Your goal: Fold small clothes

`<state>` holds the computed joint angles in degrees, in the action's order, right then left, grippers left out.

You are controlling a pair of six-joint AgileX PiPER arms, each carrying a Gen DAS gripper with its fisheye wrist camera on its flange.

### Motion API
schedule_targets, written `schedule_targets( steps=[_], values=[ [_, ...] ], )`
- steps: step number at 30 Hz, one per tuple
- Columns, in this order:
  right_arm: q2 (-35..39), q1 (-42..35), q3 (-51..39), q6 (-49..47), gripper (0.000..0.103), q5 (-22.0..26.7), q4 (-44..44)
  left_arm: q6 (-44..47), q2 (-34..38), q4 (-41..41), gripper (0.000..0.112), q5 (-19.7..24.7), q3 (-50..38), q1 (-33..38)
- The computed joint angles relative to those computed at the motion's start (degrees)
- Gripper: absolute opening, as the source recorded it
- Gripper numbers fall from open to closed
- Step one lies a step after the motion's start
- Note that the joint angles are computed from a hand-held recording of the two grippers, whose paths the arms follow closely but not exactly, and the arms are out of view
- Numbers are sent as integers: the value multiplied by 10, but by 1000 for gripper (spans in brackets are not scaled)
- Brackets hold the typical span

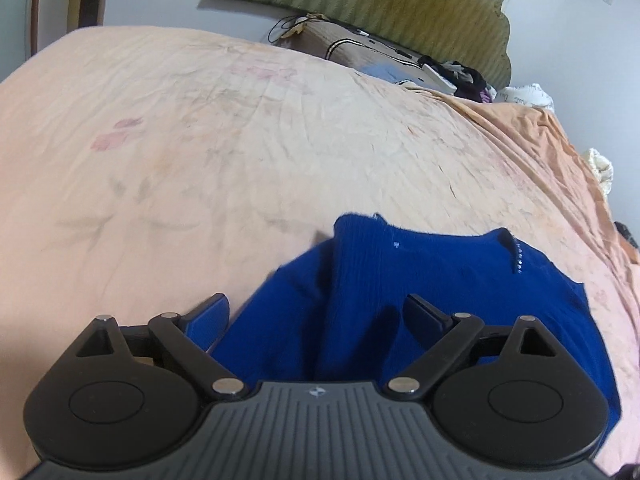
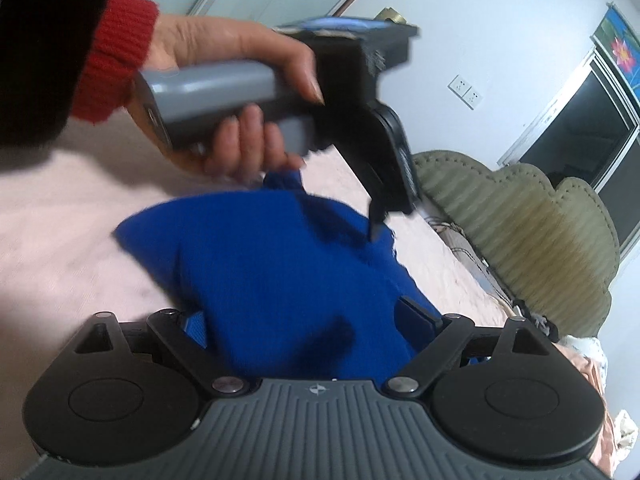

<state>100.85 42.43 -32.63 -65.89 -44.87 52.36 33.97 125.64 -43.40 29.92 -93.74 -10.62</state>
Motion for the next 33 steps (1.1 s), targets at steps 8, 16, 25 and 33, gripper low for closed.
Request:
schedule_targets(
  steps=[8,16,25,33],
  values=[
    [23,-35,-67,-9,26,91,-26,-101,47,89,16,61,-101,-18],
    [-44,-52,-6,63,12,88,-99,-220,3,205,13,37,-83,-54],
    [-196,-89,108,121,11,66,-119,-438,-21,395,14,90,-145,-133],
    [-335,-230,200,223,11,122,-229,-555,39,492,14,172,-287,-219]
  ],
)
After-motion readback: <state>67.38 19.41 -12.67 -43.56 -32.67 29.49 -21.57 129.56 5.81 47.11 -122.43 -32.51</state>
